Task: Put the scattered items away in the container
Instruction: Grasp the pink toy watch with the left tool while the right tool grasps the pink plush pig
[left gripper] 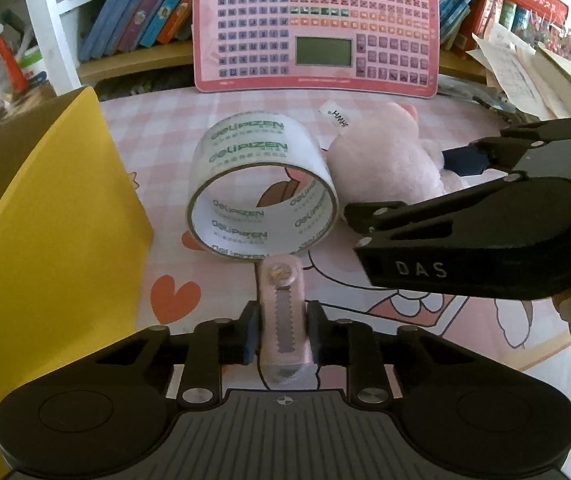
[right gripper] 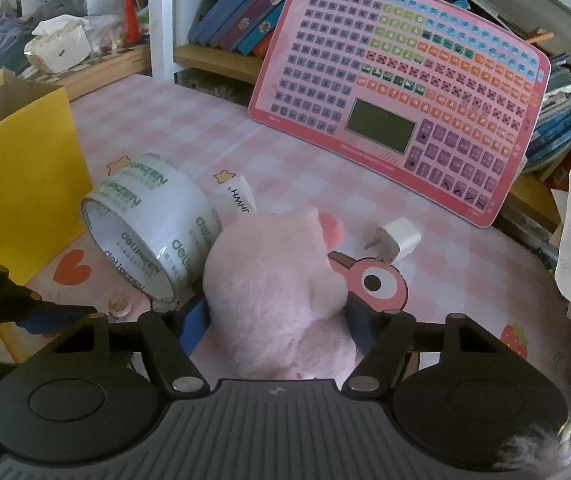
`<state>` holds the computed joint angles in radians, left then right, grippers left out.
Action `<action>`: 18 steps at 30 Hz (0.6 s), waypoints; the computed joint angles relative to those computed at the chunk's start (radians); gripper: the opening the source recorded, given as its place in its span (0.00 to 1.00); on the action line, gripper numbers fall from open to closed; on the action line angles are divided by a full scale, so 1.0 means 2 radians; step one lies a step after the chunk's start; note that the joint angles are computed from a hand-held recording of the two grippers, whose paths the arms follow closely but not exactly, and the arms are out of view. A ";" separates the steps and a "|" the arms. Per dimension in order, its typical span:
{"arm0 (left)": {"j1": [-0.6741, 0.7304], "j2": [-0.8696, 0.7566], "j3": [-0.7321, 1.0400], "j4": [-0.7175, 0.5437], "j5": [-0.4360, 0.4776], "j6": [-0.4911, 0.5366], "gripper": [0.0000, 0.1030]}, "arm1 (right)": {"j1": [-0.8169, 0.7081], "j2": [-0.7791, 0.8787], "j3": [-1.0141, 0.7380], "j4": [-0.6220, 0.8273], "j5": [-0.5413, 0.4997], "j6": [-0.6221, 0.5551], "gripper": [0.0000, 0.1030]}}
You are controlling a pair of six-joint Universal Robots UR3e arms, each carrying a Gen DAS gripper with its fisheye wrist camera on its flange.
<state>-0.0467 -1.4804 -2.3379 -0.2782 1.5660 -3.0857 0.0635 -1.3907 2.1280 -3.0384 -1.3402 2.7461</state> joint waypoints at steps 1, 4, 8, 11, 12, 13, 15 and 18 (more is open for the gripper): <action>0.002 0.001 -0.001 -0.001 -0.003 0.001 0.22 | 0.000 -0.002 0.002 -0.001 0.000 -0.001 0.59; 0.005 0.010 -0.004 -0.011 -0.014 0.003 0.22 | -0.005 -0.017 0.010 0.008 0.002 0.003 0.56; 0.018 0.045 -0.027 -0.013 -0.041 0.035 0.22 | -0.019 -0.055 0.041 0.017 0.009 0.013 0.54; 0.030 0.084 -0.040 -0.033 -0.063 0.054 0.22 | -0.031 -0.092 0.069 0.027 0.021 0.020 0.54; 0.034 0.097 -0.044 -0.039 -0.069 0.061 0.22 | -0.034 -0.104 0.079 0.027 0.024 0.023 0.54; 0.039 0.112 -0.048 -0.048 -0.077 0.068 0.22 | -0.037 -0.116 0.089 0.026 0.027 0.026 0.54; 0.048 0.144 -0.054 -0.073 -0.092 0.079 0.22 | -0.045 -0.146 0.104 0.043 0.036 0.030 0.54; 0.068 0.206 -0.061 -0.134 -0.117 0.095 0.22 | -0.057 -0.194 0.116 0.086 0.049 0.034 0.54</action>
